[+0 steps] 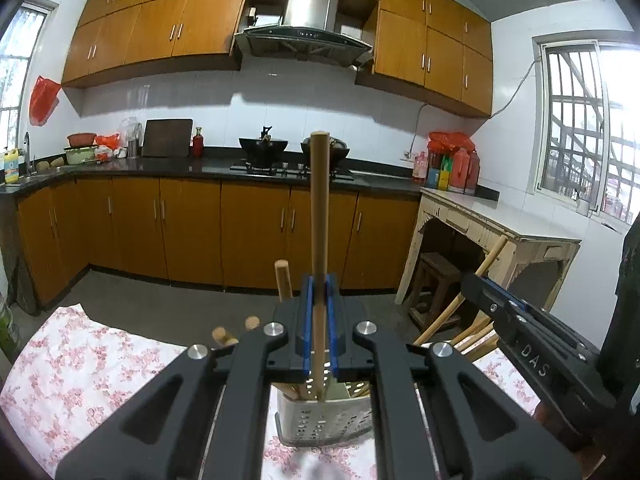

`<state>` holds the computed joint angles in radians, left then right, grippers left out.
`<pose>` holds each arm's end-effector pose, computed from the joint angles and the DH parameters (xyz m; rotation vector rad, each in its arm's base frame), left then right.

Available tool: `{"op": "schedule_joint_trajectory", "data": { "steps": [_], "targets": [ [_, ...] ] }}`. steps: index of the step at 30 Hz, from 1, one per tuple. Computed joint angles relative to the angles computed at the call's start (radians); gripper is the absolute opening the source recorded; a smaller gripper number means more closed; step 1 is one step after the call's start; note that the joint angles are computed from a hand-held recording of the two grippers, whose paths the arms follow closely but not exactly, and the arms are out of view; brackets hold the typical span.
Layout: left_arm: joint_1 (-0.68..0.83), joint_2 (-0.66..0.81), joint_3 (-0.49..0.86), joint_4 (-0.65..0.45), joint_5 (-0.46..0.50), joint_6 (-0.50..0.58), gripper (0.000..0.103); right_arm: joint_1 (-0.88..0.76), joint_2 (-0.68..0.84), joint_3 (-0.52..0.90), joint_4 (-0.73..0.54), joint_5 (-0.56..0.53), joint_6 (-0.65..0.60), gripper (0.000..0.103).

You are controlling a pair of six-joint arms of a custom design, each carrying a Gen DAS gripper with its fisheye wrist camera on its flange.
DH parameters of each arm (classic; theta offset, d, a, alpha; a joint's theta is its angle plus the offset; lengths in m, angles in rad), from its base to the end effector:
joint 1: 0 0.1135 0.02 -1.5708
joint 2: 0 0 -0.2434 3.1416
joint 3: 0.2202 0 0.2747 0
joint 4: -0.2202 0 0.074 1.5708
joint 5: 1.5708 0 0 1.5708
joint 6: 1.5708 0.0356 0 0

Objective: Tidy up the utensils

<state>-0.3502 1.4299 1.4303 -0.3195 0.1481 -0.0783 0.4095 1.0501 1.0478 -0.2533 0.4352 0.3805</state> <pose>0.3341 -0.1276 0.3803 0.3597 1.8752 -0.4312 0.2536 0.0937 0.3572 0.2780 1.7836 0.1657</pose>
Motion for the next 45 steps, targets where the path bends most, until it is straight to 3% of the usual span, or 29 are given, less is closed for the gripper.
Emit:
{"op": "schedule_joint_trajectory", "data": {
  "steps": [12, 14, 16, 19, 27, 29, 33, 37, 40, 43, 45],
  "targets": [
    [0.006, 0.034, 0.045, -0.062, -0.001, 0.011, 0.008, 0.010, 0.018, 0.026, -0.036, 0.007, 0.003, 0.008],
    [0.011, 0.028, 0.043, -0.068, 0.005, 0.014, 0.015, 0.016, 0.011, 0.034, -0.053, 0.013, 0.011, 0.012],
    [0.021, 0.011, 0.038, -0.073, 0.012, 0.015, 0.033, 0.026, -0.002, 0.034, -0.055, 0.044, 0.013, 0.045],
    [0.041, -0.021, 0.027, -0.077, 0.035, 0.009, 0.047, 0.035, -0.032, 0.032, -0.063, 0.067, 0.007, 0.048],
    [0.105, -0.161, -0.030, -0.127, 0.097, 0.010, 0.067, 0.119, -0.135, 0.045, -0.132, 0.170, -0.014, 0.048],
    [0.131, -0.227, -0.072, -0.147, 0.123, 0.020, 0.074, 0.178, -0.175, 0.045, -0.173, 0.223, -0.014, 0.052],
    [0.181, -0.374, -0.177, -0.192, 0.164, 0.060, 0.089, 0.335, -0.251, 0.023, -0.265, 0.369, 0.019, 0.072],
    [0.237, -0.539, -0.294, -0.260, 0.201, 0.108, 0.099, 0.536, -0.313, -0.013, -0.407, 0.534, 0.146, 0.097],
    [0.273, -0.678, -0.387, -0.320, 0.205, 0.158, 0.099, 0.726, -0.310, -0.026, -0.575, 0.719, 0.323, 0.101],
    [0.314, -0.814, -0.472, -0.391, 0.213, 0.210, 0.099, 0.883, -0.209, 0.031, -0.908, 0.845, 0.687, 0.101],
    [0.351, -0.888, -0.512, -0.435, 0.222, 0.235, 0.099, 0.970, -0.093, 0.091, -1.207, 0.870, 1.033, 0.101]
  ]
}}
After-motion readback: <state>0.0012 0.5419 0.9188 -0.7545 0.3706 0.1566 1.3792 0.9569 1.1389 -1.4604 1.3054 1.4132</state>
